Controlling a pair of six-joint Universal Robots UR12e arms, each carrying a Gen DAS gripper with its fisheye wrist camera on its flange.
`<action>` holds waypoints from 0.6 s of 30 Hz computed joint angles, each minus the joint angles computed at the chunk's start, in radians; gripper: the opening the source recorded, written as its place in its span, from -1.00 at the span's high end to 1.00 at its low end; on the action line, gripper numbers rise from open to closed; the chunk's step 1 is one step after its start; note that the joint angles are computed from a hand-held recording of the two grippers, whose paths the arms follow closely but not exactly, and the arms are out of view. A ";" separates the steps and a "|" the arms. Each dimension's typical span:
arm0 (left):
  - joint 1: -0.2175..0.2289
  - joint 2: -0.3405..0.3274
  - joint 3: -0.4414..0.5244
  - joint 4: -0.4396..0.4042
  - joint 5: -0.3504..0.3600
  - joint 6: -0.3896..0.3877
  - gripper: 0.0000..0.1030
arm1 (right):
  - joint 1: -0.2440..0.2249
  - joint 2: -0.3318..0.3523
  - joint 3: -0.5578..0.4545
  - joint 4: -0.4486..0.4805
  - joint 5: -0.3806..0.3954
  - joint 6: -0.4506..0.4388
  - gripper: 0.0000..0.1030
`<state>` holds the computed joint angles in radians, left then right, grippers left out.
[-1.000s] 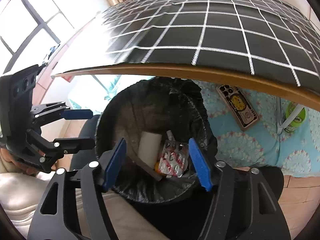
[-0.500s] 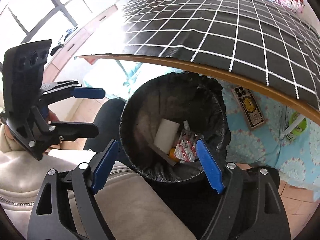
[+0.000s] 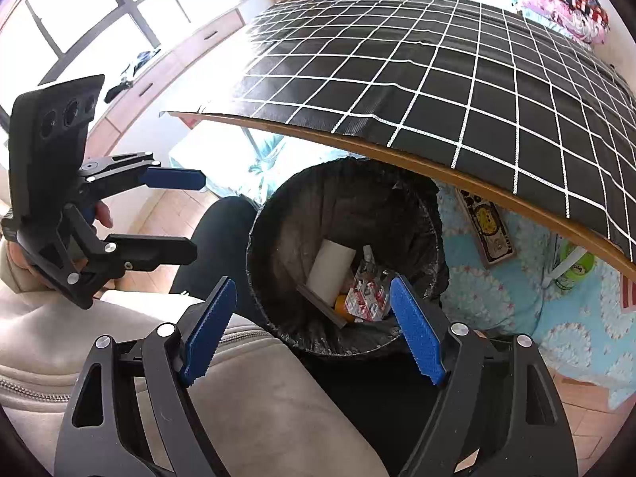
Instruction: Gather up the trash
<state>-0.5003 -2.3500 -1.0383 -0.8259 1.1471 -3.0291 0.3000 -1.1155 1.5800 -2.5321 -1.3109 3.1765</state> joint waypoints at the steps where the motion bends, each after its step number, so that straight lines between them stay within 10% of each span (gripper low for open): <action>1: 0.000 0.001 -0.001 0.002 0.006 -0.004 -0.58 | 0.000 -0.001 0.001 -0.002 0.002 0.000 -0.55; 18: -0.003 0.000 -0.004 0.002 0.019 -0.004 -0.58 | 0.003 0.001 -0.001 0.007 0.012 -0.018 -0.54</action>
